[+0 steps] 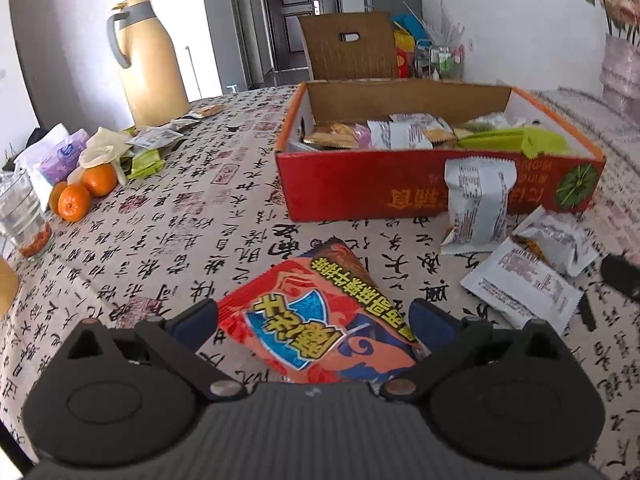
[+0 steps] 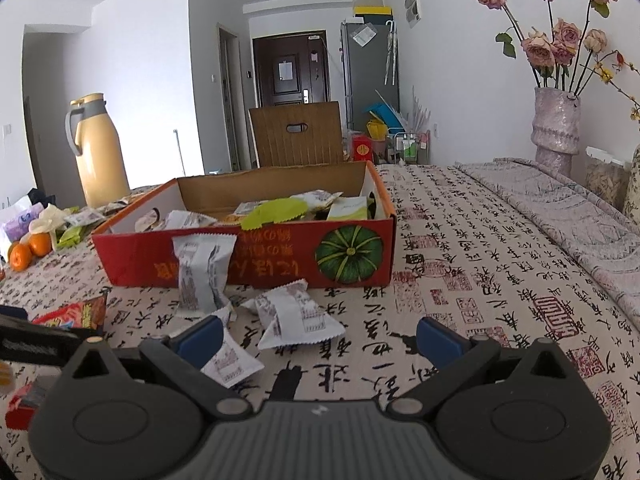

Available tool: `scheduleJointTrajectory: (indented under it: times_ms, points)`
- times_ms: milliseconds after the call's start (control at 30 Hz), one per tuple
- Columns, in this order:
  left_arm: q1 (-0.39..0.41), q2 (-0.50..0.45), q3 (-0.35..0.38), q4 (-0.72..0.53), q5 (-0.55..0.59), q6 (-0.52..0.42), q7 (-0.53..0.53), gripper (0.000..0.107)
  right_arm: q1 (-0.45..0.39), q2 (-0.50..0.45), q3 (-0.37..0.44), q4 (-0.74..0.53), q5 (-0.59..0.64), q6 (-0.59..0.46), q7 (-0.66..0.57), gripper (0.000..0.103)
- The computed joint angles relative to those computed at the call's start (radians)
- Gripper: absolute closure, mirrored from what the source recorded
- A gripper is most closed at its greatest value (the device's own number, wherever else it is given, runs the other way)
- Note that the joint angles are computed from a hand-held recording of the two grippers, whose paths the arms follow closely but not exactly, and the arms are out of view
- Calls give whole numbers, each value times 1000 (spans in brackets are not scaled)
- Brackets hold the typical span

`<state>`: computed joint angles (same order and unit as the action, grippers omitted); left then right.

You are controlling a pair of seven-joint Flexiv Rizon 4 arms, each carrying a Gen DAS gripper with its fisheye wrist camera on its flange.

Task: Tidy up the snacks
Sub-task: 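Move both tools back to the pile and grasp the red chip bag with the left tool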

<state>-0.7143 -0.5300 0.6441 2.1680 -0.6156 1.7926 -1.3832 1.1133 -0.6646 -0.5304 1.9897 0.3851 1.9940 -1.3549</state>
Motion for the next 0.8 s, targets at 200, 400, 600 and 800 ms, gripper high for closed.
scheduleJointTrajectory:
  times_ms: [200, 400, 600, 800]
  points:
    - [-41, 20, 45, 5, -2, -74, -55, 4, 15, 2, -6, 8, -2, -7, 2, 0]
    - [-64, -2, 90, -15, 53, -123, -127, 4, 18, 10, 2, 21, -4, 1, -7, 0]
    - [45, 54, -12, -4, 126, -136, -152, 4, 24, 11, -4, 24, 4, -5, -7, 0]
    - [114, 57, -65, -20, 197, -167, -184, 4, 32, 5, -12, 23, -10, -20, 3, 0]
